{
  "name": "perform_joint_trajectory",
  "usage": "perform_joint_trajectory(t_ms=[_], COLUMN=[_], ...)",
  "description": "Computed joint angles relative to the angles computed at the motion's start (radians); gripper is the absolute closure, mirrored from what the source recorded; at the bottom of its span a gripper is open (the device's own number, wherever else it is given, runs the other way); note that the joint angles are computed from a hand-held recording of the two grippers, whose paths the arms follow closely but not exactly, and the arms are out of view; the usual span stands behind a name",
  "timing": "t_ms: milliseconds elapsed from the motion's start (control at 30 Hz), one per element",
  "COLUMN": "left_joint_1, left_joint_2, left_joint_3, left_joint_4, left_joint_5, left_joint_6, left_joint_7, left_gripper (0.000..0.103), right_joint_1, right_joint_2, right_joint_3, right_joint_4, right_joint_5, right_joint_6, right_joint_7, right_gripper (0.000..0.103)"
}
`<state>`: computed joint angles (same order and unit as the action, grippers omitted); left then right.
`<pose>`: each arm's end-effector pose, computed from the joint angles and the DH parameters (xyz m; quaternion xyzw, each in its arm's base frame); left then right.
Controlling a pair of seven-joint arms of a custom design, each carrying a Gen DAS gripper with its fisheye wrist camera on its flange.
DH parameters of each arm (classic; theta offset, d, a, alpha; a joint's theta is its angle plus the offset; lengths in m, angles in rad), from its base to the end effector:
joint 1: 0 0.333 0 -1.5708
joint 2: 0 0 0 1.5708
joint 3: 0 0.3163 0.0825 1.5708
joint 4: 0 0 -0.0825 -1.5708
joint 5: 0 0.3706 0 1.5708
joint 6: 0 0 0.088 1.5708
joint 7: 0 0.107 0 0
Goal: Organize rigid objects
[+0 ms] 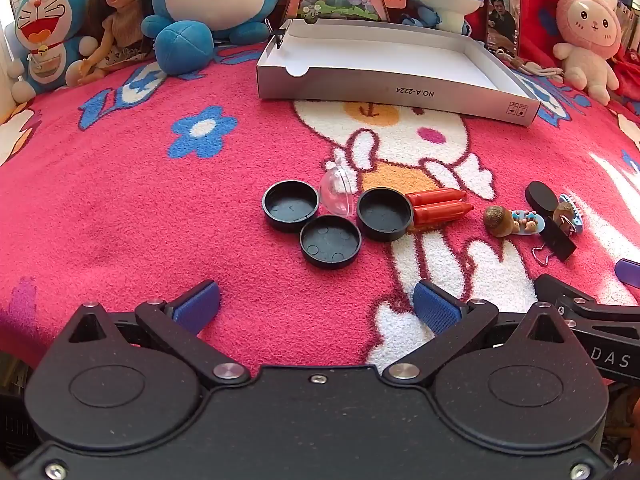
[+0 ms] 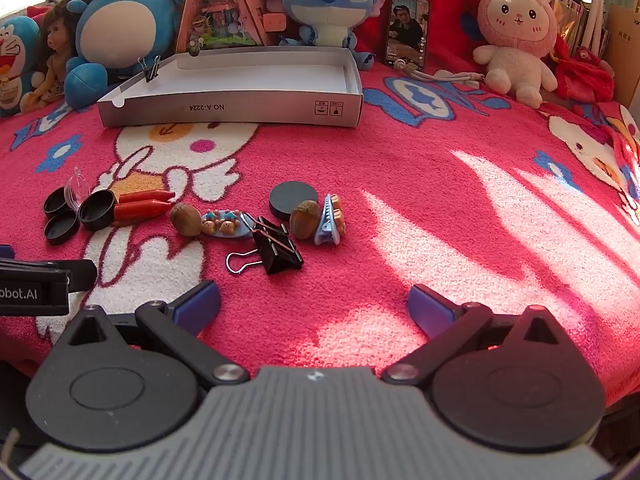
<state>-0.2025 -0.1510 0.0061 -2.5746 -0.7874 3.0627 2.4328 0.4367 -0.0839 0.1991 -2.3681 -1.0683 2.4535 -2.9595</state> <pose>0.4590 -0.0340 0.3845 -0.5643 0.7585 -0.2610 0.1955 0.3978 0.2942 0.3835 -0.5480 0.7508 -0.3050 0.2073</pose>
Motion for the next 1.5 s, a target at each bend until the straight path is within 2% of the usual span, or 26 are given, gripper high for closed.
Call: perform_joint_trajectory(t_ms=[700, 967, 1100, 1300, 1433, 1500], left_joint_1=[-0.001, -0.006, -0.041, -0.009, -0.019, -0.023], left_joint_2=[-0.001, -0.005, -0.002, -0.008, -0.021, -0.034], left_joint_3=[0.003, 0.011, 0.032, 0.001, 0.009, 0.016], left_joint_4=[0.002, 0.006, 0.012, 0.013, 0.017, 0.02], left_joint_5=[-0.004, -0.059, -0.196, -0.234, -0.309, -0.362], left_joint_6=[-0.006, -0.022, -0.007, -0.017, -0.021, -0.038], left_joint_7=[0.009, 0.084, 0.222, 0.252, 0.33, 0.392], left_gripper=[0.0, 0.0, 0.0, 0.0, 0.01, 0.025], right_joint_1=[0.001, -0.002, -0.003, -0.01, -0.01, -0.012], right_joint_2=[0.0, 0.002, 0.004, -0.002, -0.01, -0.018], right_joint_3=[0.0, -0.005, -0.004, -0.004, -0.003, -0.001], right_joint_4=[0.0, 0.002, 0.0, -0.016, -0.022, -0.028], right_joint_5=[0.002, 0.018, 0.006, -0.048, -0.058, -0.072], right_joint_6=[-0.002, 0.01, 0.014, 0.036, 0.039, 0.04], right_joint_7=[-0.002, -0.019, -0.009, 0.028, 0.03, 0.048], right_gripper=[0.0, 0.0, 0.0, 0.0, 0.0, 0.0])
